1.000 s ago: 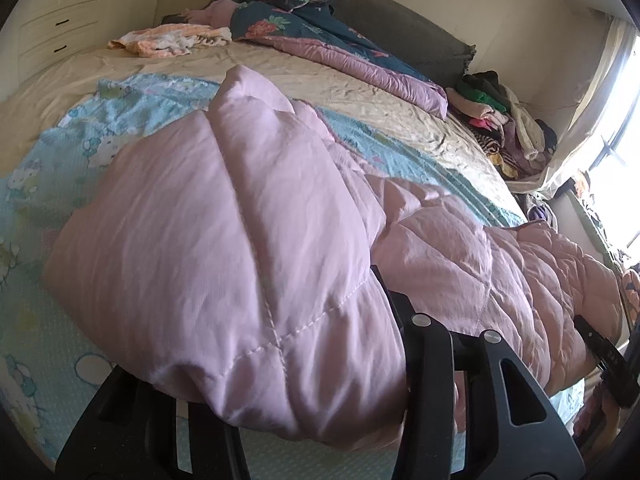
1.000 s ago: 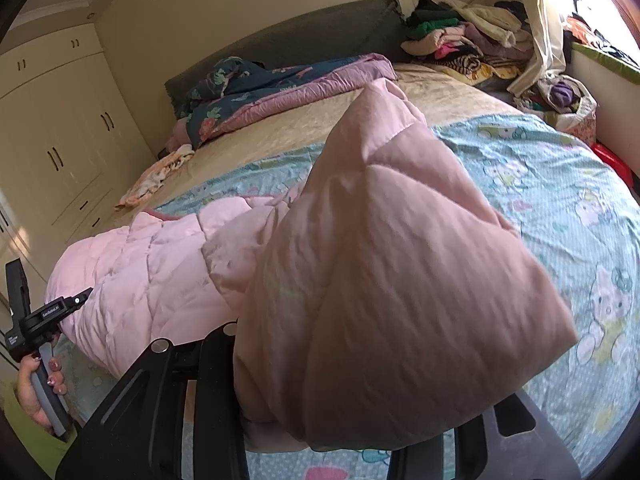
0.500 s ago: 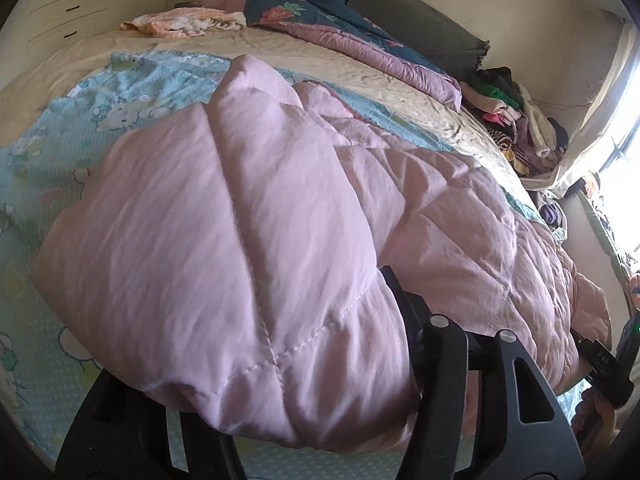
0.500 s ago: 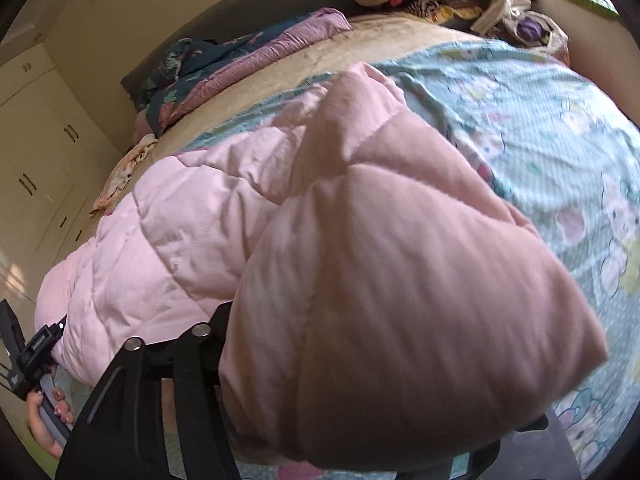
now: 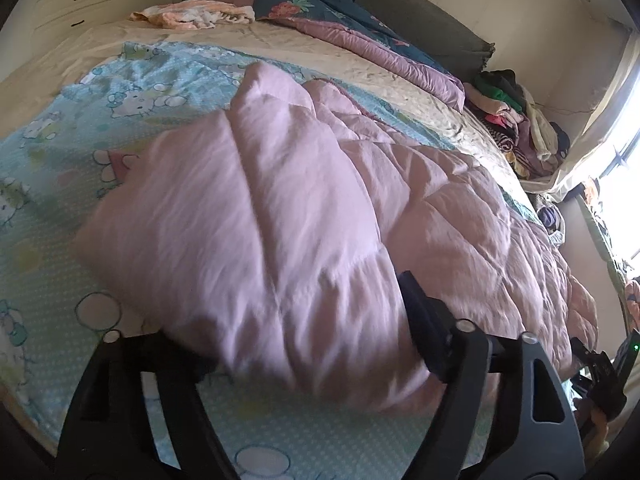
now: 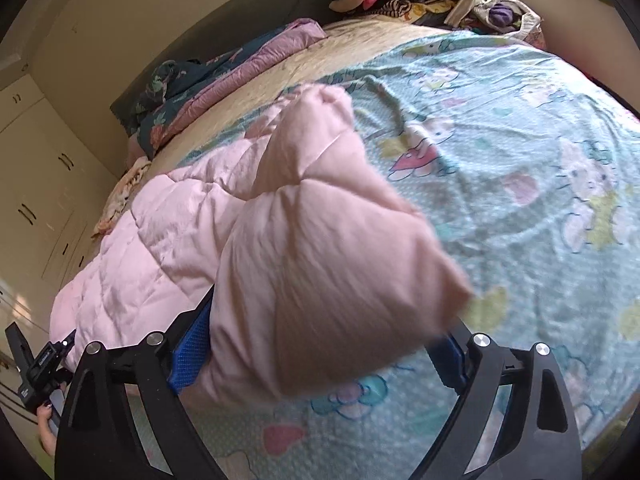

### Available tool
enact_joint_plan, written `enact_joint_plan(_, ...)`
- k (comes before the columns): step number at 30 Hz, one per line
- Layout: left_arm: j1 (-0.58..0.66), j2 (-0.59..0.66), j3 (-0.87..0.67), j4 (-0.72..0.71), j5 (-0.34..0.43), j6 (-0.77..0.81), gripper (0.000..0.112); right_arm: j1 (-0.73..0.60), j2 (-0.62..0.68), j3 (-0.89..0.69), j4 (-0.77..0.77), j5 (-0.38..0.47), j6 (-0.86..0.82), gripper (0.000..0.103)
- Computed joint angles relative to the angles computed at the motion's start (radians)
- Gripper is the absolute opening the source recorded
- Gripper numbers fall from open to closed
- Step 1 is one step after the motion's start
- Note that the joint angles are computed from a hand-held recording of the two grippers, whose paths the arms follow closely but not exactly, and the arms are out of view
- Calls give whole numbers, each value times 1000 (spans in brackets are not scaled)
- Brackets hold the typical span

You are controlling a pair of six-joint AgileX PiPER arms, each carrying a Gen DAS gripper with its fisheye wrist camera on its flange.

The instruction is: Fold large clothes

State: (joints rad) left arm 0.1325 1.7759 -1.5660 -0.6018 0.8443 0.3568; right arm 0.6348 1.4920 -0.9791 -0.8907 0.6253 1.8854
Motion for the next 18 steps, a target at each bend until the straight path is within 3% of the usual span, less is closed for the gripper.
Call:
enact_joint_plan(10, 18, -178, 137, 16, -43, 52, 93, 198, -130, 13, -141, 266, 96, 99)
enact_joint_plan(18, 35, -303, 191, -23, -40, 136, 94, 393, -137, -73, -198, 491, 74, 99)
